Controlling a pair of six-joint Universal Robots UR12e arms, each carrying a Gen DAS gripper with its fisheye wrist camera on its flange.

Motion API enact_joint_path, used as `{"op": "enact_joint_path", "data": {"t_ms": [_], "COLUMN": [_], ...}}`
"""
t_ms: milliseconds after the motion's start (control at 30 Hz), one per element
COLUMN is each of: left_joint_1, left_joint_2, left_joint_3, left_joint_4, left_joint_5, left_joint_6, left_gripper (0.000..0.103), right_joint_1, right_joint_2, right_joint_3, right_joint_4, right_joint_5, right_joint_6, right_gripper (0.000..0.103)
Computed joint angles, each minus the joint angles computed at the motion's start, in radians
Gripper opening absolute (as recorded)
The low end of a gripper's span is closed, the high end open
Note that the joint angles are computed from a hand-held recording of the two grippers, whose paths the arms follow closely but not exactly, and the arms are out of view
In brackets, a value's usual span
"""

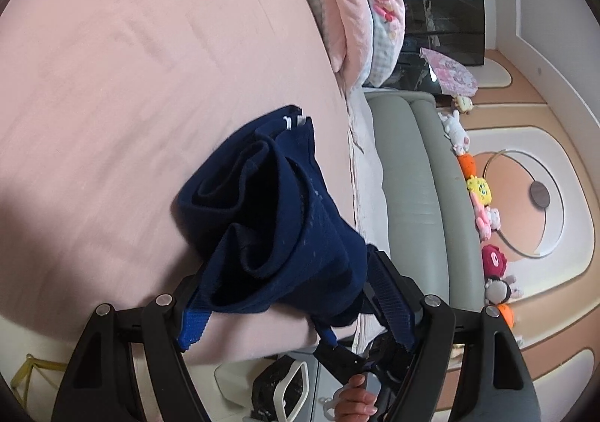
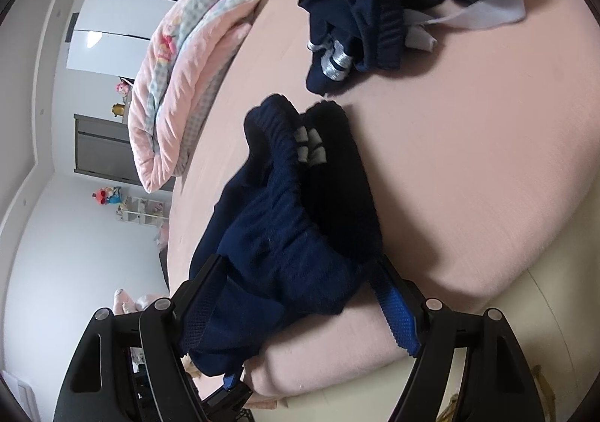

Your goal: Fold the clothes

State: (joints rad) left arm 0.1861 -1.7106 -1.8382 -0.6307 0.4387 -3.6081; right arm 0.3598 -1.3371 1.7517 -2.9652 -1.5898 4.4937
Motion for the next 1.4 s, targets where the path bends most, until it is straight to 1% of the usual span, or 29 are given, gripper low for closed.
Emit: {"op": "enact_joint_path", "data": {"t_ms": [67, 167, 267, 300, 333, 367, 400, 433, 467, 500, 533, 567, 633, 733, 767, 900, 967, 1033, 1133, 1267, 1333, 1400], "left_joint_1": [-0.004, -0.012, -0.022, -0.026, -0.032, -0.038, -0.045, -0.051, -0.058, -0.057, -0.057, -0.056, -0.056, -0.063, -0.069, -0.080, -0.078, -0.065, -0.054, -0.070, -0.079, -0.082], "left_joint_2": [-0.012, -0.022, -0.020, -0.020, -0.018, -0.017, -0.017, -0.017, -0.018, -0.020, -0.022, -0.025, -0.027, -0.016, -0.007, 0.021, 0.027, 0.036, 0.048, 0.058, 0.052, 0.044], "left_joint_3": [0.002, 0.017, 0.036, 0.041, 0.050, 0.059, 0.069, 0.078, 0.088, 0.088, 0.087, 0.087, 0.087, 0.090, 0.091, 0.087, 0.086, 0.079, 0.074, 0.074, 0.083, 0.087], "left_joint_4": [0.055, 0.042, -0.001, -0.008, -0.037, -0.065, -0.090, -0.113, -0.134, -0.132, -0.128, -0.125, -0.119, -0.120, -0.113, -0.085, -0.081, -0.075, -0.101, -0.126, -0.159, -0.173], "left_joint_5": [0.004, 0.015, 0.049, 0.064, 0.089, 0.116, 0.143, 0.170, 0.197, 0.198, 0.197, 0.196, 0.204, 0.273, 0.315, 0.418, 0.442, 0.431, 0.415, 0.455, 0.442, 0.435], "left_joint_6": [-0.053, -0.042, 0.008, 0.024, 0.054, 0.082, 0.108, 0.132, 0.154, 0.150, 0.145, 0.140, 0.137, 0.179, 0.203, 0.268, 0.269, 0.261, 0.271, 0.354, 0.378, 0.374], "left_gripper": [0.076, 0.076, 0.076, 0.074, 0.066, 0.060, 0.049, 0.040, 0.036, 0.030, 0.027, 0.025, 0.019, 0.015, 0.015, 0.015, 0.015, 0.015, 0.015, 0.015, 0.015, 0.016], "right_joint_1": [0.000, -0.002, -0.004, -0.006, -0.007, -0.008, -0.009, -0.010, -0.010, -0.008, -0.007, -0.004, -0.002, 0.002, 0.004, 0.022, 0.026, 0.024, 0.024, 0.042, 0.049, 0.052], "right_joint_2": [0.004, 0.010, 0.012, 0.012, 0.012, 0.012, 0.011, 0.011, 0.009, 0.008, 0.006, 0.006, 0.005, 0.005, 0.005, 0.018, 0.023, 0.024, 0.023, 0.017, 0.010, 0.001], "right_joint_3": [-0.006, -0.013, -0.023, -0.026, -0.030, -0.034, -0.037, -0.040, -0.045, -0.052, -0.060, -0.067, -0.078, -0.096, -0.103, -0.154, -0.166, -0.163, -0.164, -0.179, -0.179, -0.175], "right_joint_4": [0.002, -0.002, 0.019, 0.029, 0.040, 0.051, 0.064, 0.077, 0.096, 0.128, 0.159, 0.185, 0.227, 0.289, 0.311, 0.392, 0.392, 0.367, 0.373, 0.455, 0.494, 0.526], "right_joint_5": [-0.010, -0.014, -0.006, -0.002, 0.003, 0.007, 0.009, 0.011, 0.012, 0.007, 0.000, -0.009, -0.019, -0.036, -0.044, -0.093, -0.094, -0.069, -0.048, -0.092, -0.116, -0.132], "right_joint_6": [-0.013, -0.024, -0.064, -0.077, -0.089, -0.101, -0.110, -0.120, -0.132, -0.151, -0.172, -0.198, -0.239, -0.300, -0.320, -0.423, -0.462, -0.474, -0.483, -0.504, -0.497, -0.485], "right_gripper": [0.078, 0.078, 0.078, 0.078, 0.078, 0.078, 0.077, 0.076, 0.073, 0.067, 0.062, 0.060, 0.047, 0.040, 0.039, 0.037, 0.036, 0.036, 0.035, 0.034, 0.033, 0.033]}}
